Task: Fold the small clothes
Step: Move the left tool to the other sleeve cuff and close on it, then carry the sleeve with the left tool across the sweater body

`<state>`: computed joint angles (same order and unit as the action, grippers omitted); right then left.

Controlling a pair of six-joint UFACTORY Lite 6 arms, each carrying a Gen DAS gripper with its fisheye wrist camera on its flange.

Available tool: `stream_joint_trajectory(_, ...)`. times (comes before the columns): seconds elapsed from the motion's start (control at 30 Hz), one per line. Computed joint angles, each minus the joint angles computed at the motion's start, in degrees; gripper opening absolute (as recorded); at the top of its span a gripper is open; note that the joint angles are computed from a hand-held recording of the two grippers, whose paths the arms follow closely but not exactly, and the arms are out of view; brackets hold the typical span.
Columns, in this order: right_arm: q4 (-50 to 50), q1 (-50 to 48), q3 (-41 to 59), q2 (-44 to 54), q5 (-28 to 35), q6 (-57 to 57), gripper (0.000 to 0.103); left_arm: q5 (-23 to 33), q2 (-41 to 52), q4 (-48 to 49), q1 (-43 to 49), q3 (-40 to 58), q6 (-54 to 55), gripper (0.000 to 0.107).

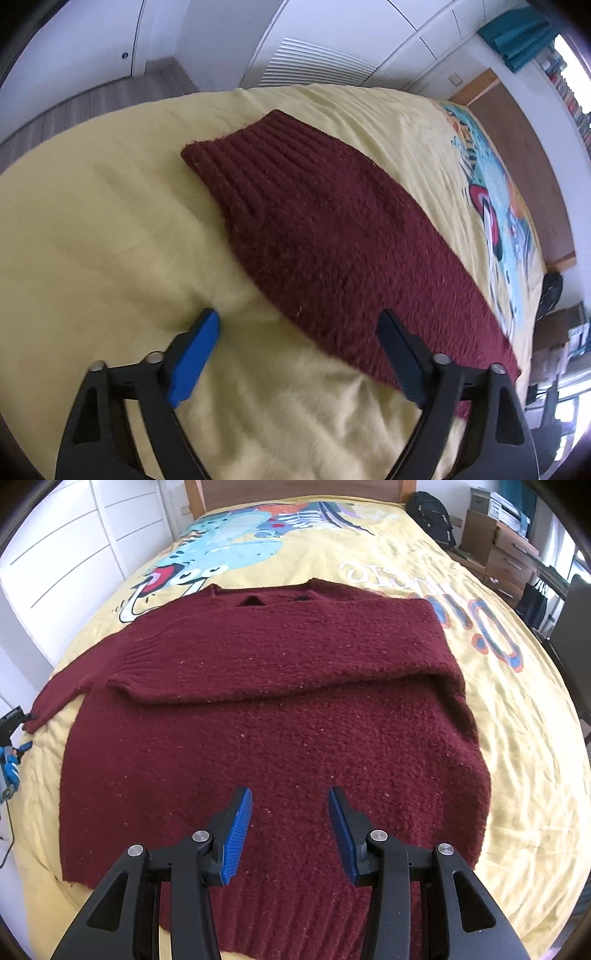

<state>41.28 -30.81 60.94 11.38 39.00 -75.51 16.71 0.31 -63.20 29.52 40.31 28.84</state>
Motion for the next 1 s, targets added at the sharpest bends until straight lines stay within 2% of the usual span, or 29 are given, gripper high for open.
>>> stream_joint_trajectory(0.17, 0.0, 0.12, 0.56, 0.06, 0.05, 0.36, 0.045, 2.46, 2.97, -6.38, 2.64, 2.7, 6.6, 0.057)
stream_joint_trajectory(0.37, 0.01, -0.64, 1.44, 0.44, 1.21, 0.45, 0.045, 8.04, 5.09, -26.1, 7.11, 1.81, 23.45, 0.055)
stream_joint_trajectory(0.47, -0.11, -1.56, 2.26, 0.81, 1.69, 0.45, 0.045, 10.9, 4.75, -32.58, 9.07, -0.22, 29.11, 0.052)
stream_joint_trajectory(0.53, -0.16, -2.5, 2.87, 0.94, 2.28, 0.22, 0.045, 13.87, 4.94, -35.41, 10.91, -1.22, 31.45, 0.04)
stream_joint_trajectory(0.57, -0.11, -2.93, 3.02, 0.92, 2.51, -0.02, 0.045, 15.62, 5.61, -36.51, 11.76, -1.35, 32.09, 0.028)
stream_joint_trajectory(0.6, -0.12, -3.33, 3.24, 0.93, 2.74, -0.21, 0.045, 16.81, 6.16, -37.43, 12.35, -1.55, 32.63, 0.021)
stream_joint_trajectory(0.67, 0.0, -4.49, 3.91, 1.07, 3.46, -0.81, 0.045, 17.51, 6.01, -38.18, 12.85, -1.99, 32.41, 0.016)
stream_joint_trajectory(0.77, 0.34, -6.34, 5.13, 1.99, 4.32, -1.72, 0.045, 15.4, 4.88, -36.99, 11.51, -1.06, 30.32, 0.011)
stream_joint_trajectory(1.0, 1.31, -10.21, 7.51, 4.15, 6.7, -3.96, 0.045, 9.4, 1.7, -27.56, 5.98, 3.33, 18.32, 0.009)
